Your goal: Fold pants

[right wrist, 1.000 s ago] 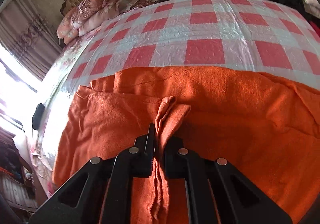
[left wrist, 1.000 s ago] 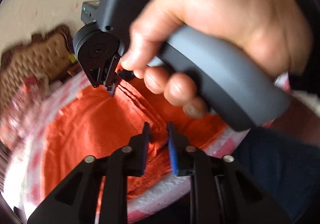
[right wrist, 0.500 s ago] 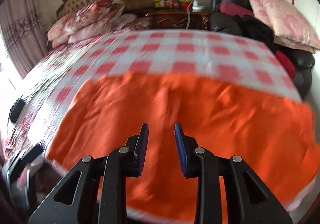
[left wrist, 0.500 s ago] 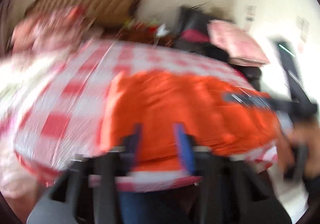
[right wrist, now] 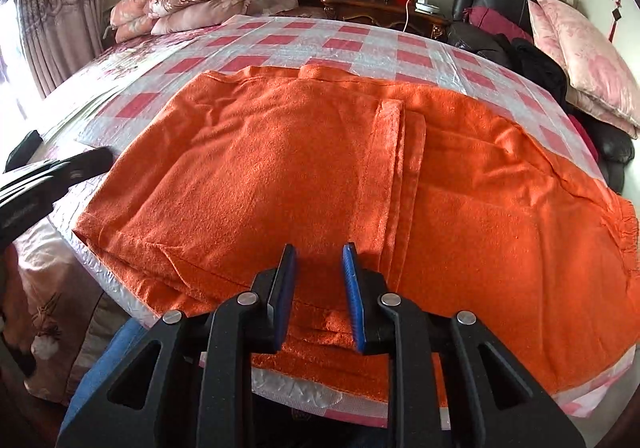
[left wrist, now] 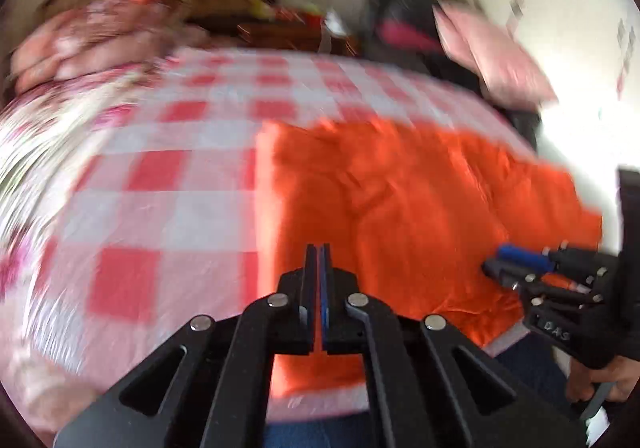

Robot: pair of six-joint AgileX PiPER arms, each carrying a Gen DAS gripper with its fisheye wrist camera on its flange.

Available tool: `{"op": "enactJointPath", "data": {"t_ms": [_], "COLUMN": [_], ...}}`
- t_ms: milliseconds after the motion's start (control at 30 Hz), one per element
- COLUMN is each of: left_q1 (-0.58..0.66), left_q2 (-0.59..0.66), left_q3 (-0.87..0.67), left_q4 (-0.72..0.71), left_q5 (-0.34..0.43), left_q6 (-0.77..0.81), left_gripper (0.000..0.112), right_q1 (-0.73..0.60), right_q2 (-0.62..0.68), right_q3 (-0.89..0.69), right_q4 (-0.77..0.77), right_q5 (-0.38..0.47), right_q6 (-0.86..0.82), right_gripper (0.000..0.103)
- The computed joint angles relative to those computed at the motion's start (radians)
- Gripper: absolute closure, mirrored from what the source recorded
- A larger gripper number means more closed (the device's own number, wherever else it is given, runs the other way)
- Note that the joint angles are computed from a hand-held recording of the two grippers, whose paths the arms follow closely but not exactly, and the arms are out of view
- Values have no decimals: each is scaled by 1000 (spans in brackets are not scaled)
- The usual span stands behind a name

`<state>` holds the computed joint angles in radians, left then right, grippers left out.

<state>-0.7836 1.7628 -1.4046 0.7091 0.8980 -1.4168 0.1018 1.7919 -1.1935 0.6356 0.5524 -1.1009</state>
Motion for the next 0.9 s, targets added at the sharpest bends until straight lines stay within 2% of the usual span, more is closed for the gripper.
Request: {"op": "enactJointPath", "data": {"t_ms": [67, 167, 200, 233, 267, 300, 333, 367, 433, 467, 500, 567, 633, 733, 900], "left_q1": [54, 72, 75, 91, 120, 157, 181, 205, 259, 289, 314, 333, 312, 292, 185], "left_q2": [55, 60, 70, 82, 94, 111, 136, 172, 254, 295, 319, 318, 321, 246, 186], "left_q3": [-75, -120, -152, -181, -202, -236, -268, -321, -441, -500, -530, -533, -561, -469, -352], "left_q4": [-55, 43, 84, 85, 46, -33, -79, -142, -241, -275, -293, -298, -207, -188, -149], "left_q5": [101, 183, 191, 166, 109, 48, 27, 37, 108, 158, 179, 173, 240, 176, 161], "left_q6": [80, 72, 113, 180, 265, 365, 425, 501, 607, 633, 643, 622, 547, 472, 349], "left_gripper": [108, 107, 101, 94, 80, 77, 77, 77, 78, 85, 93, 98, 98, 98, 98], "right_q1": [7, 11, 10, 12, 14, 15, 15, 13, 8, 8, 6, 0, -1, 5, 5], "right_q2": [2, 1, 1, 3, 3, 4, 5, 7, 9, 9, 8, 9, 11, 10, 9], "right_q3": [-10, -2, -2, -5, -7, -9, -11, -14, -19, -19, -18, -19, -24, -26, -20], "right_q4": [-28, -25, -23, -31, -39, -45, -47, -45, -39, -38, -33, -22, -25, -43, -31], "right_q5": [6, -10, -11, -10, -9, -9, -7, -2, 9, 10, 12, 21, 31, 27, 20], "right_q6": [43, 43, 44, 57, 67, 74, 76, 75, 74, 72, 63, 51, 55, 78, 65], "right_gripper": [81, 81, 81, 81, 80, 80, 80, 80, 80, 80, 80, 80, 80, 80, 80]}}
